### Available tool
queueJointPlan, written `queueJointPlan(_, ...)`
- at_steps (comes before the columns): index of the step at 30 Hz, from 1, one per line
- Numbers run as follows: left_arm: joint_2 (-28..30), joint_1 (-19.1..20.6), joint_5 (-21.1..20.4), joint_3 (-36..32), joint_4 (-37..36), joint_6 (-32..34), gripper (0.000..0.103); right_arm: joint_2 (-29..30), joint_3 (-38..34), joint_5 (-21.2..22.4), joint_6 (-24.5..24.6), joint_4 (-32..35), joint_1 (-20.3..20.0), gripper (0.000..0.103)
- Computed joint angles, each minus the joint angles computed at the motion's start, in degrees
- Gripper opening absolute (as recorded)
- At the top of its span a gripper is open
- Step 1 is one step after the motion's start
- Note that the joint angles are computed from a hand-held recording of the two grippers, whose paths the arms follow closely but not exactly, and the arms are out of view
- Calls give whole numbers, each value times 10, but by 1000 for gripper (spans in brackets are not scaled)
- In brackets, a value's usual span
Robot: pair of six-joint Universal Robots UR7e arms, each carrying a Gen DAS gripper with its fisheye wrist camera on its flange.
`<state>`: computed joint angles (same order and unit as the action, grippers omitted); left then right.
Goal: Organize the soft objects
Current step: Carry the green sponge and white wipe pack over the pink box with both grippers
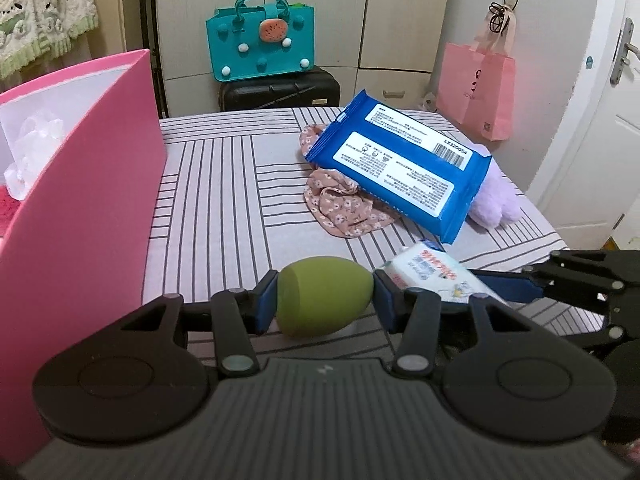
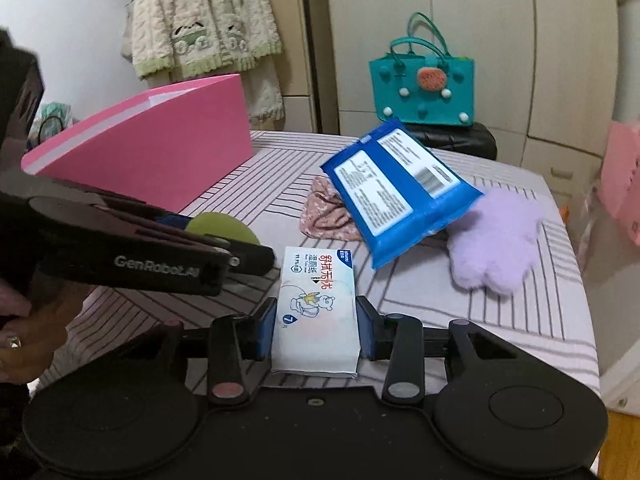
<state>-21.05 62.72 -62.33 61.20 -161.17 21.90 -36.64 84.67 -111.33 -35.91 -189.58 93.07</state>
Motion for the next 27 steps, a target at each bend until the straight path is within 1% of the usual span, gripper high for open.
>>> queueJointPlan(4,-12,-3,2,19,1,-3,48,-16,22,4,22,-7,-1,45)
queueJointPlan(6,-17,-5,2,24,16,-1,48,-26,34,15,34,-2,-3,45)
queueJointPlan(9,-25,-10,7,39,12,19,48,-38,48,30,59,6,-5,45)
queueJointPlan(12,-35,-11,4,48,24,27,48,-40,57,17,60,-3,-2,45)
queueJointPlan(15,-48,-11,-6,50,60,21,48,-46,64,6,58,0,1,45)
queueJointPlan(20,-74,-7,-29,50,142,5,48,-64,70,-3,62,47,5,45)
queueJointPlan(27,-107,-8,-37,65,194,-1,48,-86,68,8,71,129,15,45)
